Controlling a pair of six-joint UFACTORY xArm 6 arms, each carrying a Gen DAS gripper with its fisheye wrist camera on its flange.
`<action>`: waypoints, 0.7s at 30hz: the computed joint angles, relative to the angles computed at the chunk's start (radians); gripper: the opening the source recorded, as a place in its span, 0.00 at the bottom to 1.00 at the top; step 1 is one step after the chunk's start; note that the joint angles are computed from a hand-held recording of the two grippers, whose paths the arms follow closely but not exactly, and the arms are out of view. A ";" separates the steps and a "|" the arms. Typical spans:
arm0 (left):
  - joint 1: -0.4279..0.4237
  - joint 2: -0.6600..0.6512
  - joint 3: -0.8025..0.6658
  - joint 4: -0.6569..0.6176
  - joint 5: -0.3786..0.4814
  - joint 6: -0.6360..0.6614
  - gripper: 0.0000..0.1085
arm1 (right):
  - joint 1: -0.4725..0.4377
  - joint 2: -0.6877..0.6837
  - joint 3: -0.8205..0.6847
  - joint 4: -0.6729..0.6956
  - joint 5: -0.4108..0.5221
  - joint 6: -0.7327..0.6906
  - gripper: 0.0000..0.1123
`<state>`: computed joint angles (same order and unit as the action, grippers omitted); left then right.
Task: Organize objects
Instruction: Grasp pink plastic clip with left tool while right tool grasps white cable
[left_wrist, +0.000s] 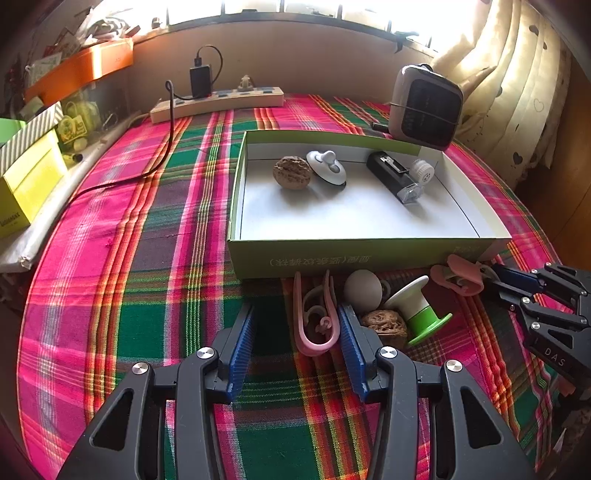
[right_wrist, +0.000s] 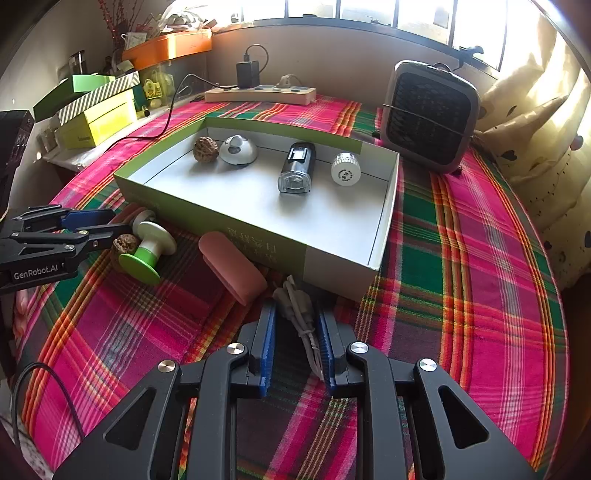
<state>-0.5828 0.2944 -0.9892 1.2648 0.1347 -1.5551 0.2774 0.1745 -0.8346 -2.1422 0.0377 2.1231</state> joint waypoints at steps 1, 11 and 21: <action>-0.001 0.000 -0.001 0.000 0.005 0.001 0.40 | 0.000 0.000 0.000 0.000 0.000 0.000 0.20; -0.009 -0.001 -0.004 0.019 0.032 -0.031 0.30 | -0.001 -0.006 0.008 0.006 0.005 0.000 0.19; 0.000 -0.007 0.001 0.048 0.030 -0.068 0.20 | 0.000 -0.010 0.015 0.011 0.012 0.007 0.18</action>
<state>-0.5831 0.2878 -0.9878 1.3133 0.1649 -1.6231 0.2775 0.1641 -0.8195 -2.1312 0.0495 2.1306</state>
